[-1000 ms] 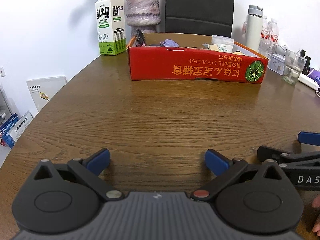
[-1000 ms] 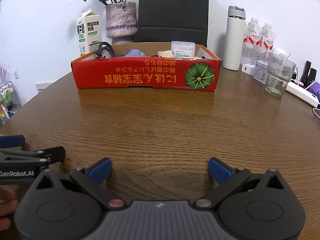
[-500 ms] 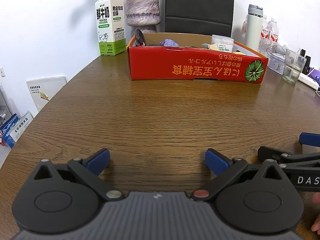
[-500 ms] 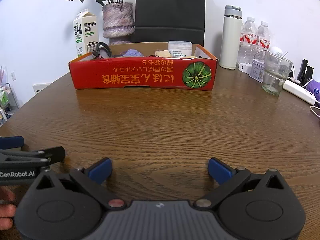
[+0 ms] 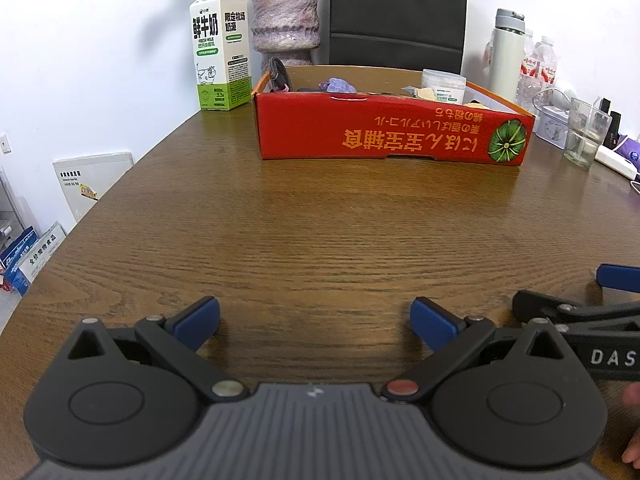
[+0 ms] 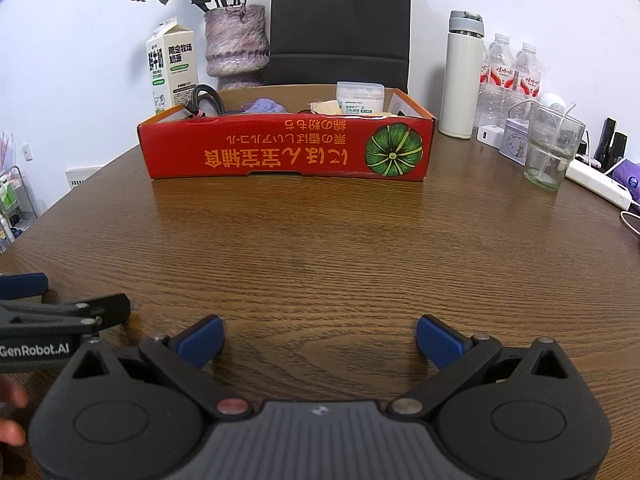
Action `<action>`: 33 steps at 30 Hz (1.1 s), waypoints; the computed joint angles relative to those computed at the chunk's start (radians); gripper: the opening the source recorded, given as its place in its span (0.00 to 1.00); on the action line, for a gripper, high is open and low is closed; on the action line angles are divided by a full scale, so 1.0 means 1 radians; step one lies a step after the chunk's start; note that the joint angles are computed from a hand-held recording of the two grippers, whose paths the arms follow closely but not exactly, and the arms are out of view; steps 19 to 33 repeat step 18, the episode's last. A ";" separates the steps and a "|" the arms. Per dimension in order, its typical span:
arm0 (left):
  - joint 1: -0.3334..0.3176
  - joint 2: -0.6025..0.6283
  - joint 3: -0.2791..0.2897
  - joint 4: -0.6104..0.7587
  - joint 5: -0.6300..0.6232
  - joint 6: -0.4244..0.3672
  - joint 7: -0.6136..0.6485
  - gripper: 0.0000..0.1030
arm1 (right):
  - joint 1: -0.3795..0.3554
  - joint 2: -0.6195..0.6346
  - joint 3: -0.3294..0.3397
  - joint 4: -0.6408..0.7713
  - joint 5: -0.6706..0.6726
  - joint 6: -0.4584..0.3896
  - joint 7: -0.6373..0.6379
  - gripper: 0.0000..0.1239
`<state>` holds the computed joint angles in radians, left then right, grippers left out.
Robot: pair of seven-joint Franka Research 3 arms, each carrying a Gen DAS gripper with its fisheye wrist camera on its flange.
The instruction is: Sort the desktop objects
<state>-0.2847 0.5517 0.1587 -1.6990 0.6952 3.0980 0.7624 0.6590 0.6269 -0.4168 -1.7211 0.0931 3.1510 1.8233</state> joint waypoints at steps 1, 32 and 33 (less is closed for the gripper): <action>-0.007 0.000 0.006 0.001 0.001 -0.002 -0.007 1.00 | 0.000 0.000 0.000 0.000 0.001 0.000 0.000 0.83; -0.009 0.001 0.009 0.002 0.016 -0.005 -0.027 1.00 | -0.004 0.003 0.001 0.006 0.000 -0.002 0.002 0.83; -0.009 0.001 0.009 0.002 0.016 -0.005 -0.027 1.00 | -0.004 0.003 0.001 0.006 0.000 -0.002 0.002 0.83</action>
